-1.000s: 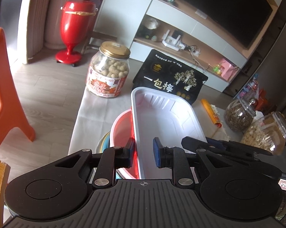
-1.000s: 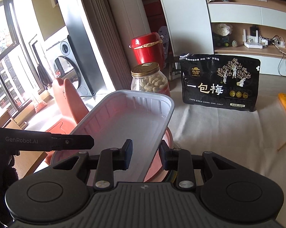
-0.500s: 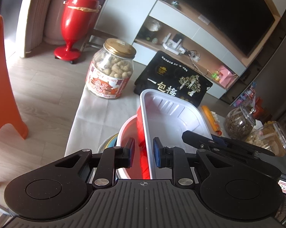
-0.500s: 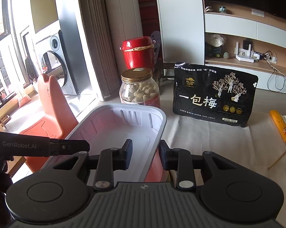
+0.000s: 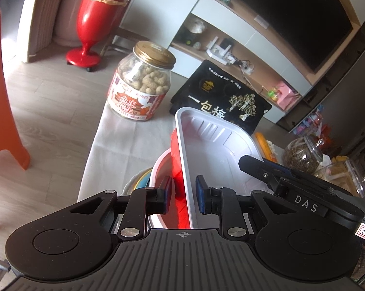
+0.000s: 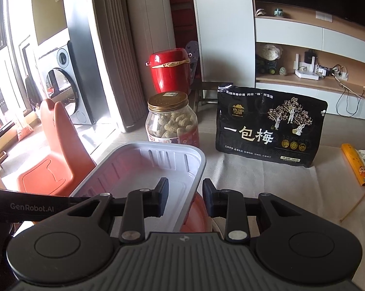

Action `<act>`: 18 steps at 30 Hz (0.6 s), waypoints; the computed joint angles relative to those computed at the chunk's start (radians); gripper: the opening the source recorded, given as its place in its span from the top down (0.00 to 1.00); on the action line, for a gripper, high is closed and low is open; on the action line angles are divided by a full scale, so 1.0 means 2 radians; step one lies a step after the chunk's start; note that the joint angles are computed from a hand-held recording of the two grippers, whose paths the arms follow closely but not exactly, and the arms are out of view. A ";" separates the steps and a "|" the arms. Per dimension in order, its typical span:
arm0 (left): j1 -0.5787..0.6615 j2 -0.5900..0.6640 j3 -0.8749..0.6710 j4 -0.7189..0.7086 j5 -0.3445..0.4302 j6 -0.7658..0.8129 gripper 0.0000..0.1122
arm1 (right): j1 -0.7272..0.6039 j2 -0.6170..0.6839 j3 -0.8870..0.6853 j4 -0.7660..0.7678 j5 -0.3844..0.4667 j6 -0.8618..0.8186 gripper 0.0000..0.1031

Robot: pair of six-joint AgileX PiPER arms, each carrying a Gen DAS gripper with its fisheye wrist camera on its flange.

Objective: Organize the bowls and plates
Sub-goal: 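Open both tools and pull back from the stack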

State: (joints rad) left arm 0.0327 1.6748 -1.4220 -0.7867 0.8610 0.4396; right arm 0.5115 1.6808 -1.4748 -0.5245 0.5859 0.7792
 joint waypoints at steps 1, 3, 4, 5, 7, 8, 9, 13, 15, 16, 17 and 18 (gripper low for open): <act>0.002 -0.004 0.001 0.001 0.002 -0.004 0.79 | -0.001 -0.006 0.007 0.000 -0.004 0.004 0.69; 0.004 -0.013 0.002 0.013 0.010 -0.016 0.79 | -0.006 -0.019 0.022 0.009 -0.012 0.004 0.67; 0.004 -0.019 0.005 0.015 0.011 -0.019 0.79 | -0.006 -0.024 0.029 0.012 -0.014 0.002 0.67; 0.005 -0.027 0.011 0.016 0.011 -0.021 0.79 | -0.005 -0.031 0.038 0.004 -0.015 0.010 0.67; 0.006 -0.041 0.022 0.014 0.009 -0.021 0.79 | 0.000 -0.047 0.059 -0.012 -0.021 0.024 0.67; 0.006 -0.049 0.028 0.016 0.006 -0.024 0.79 | 0.002 -0.053 0.068 -0.019 -0.024 0.032 0.67; 0.006 -0.056 0.034 0.018 0.004 -0.027 0.79 | 0.004 -0.060 0.078 -0.032 -0.027 0.046 0.67; 0.004 -0.112 0.072 0.046 -0.026 -0.054 0.79 | 0.023 -0.102 0.124 -0.133 -0.032 0.157 0.66; 0.009 -0.169 0.129 0.023 -0.068 -0.040 0.79 | 0.037 -0.130 0.152 -0.192 -0.035 0.216 0.60; 0.010 -0.195 0.157 0.010 -0.087 -0.034 0.79 | 0.051 -0.150 0.170 -0.234 -0.032 0.258 0.53; 0.009 -0.239 0.202 -0.010 -0.119 -0.022 0.79 | 0.063 -0.163 0.183 -0.265 -0.025 0.288 0.50; 0.002 -0.272 0.236 -0.020 -0.144 -0.013 0.79 | 0.080 -0.180 0.198 -0.298 -0.012 0.323 0.45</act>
